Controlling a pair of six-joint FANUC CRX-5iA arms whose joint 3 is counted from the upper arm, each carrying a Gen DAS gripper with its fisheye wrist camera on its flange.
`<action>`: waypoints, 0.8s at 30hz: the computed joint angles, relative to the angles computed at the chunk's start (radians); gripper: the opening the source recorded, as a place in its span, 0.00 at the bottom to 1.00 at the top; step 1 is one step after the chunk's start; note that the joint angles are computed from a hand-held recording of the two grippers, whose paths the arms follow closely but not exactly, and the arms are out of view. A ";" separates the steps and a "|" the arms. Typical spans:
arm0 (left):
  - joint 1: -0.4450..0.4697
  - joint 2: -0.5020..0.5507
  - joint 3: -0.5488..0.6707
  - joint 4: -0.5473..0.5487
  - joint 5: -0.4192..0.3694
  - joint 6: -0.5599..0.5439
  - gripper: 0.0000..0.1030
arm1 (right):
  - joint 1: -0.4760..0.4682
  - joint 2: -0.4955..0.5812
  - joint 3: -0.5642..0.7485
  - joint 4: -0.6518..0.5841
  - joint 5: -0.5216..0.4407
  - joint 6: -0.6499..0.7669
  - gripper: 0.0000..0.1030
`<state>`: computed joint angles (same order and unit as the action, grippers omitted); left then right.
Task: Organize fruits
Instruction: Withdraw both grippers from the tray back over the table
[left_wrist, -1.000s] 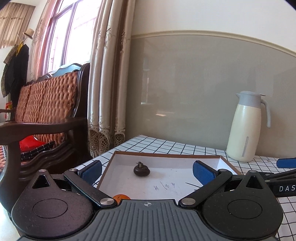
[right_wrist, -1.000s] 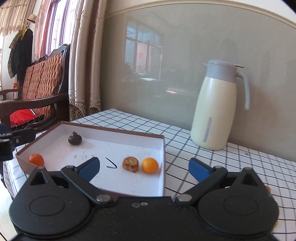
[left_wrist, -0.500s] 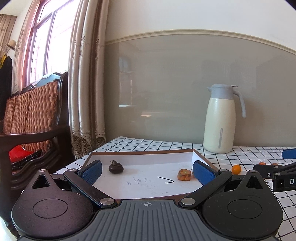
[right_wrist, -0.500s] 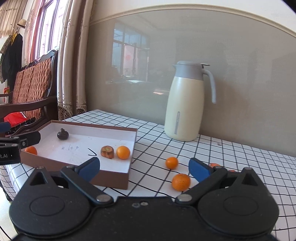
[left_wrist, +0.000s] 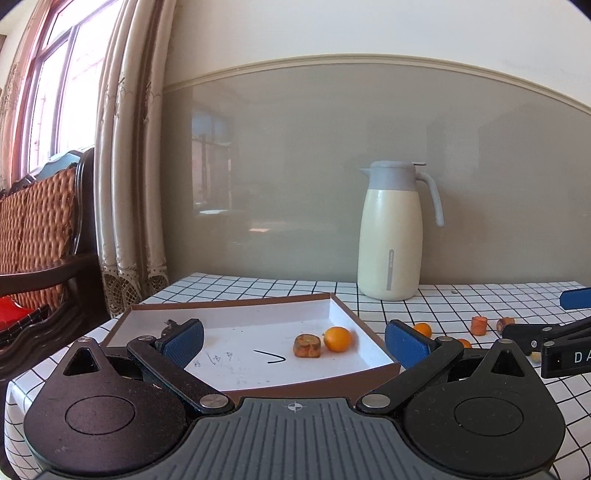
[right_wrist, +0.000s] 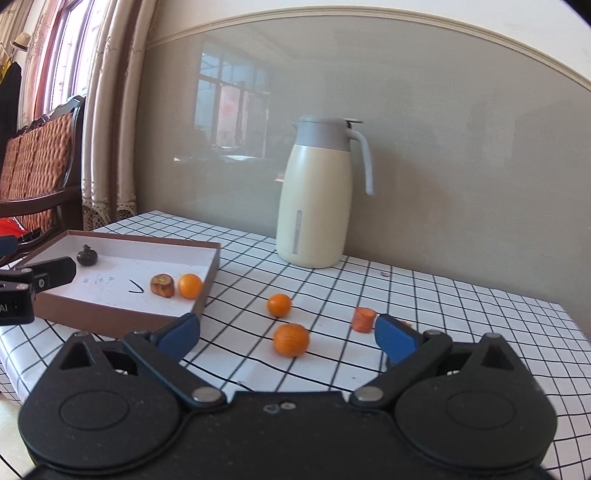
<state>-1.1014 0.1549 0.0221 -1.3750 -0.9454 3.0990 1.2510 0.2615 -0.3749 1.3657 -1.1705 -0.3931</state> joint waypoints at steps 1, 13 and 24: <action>-0.001 0.004 0.004 -0.001 0.002 0.001 1.00 | 0.002 -0.004 -0.005 -0.008 -0.007 -0.001 0.92; 0.008 0.071 0.076 0.039 0.110 -0.058 1.00 | 0.014 -0.049 -0.074 -0.070 -0.094 -0.032 0.80; 0.032 0.146 0.157 0.095 0.174 -0.123 1.00 | 0.002 -0.085 -0.128 -0.116 -0.113 -0.056 0.78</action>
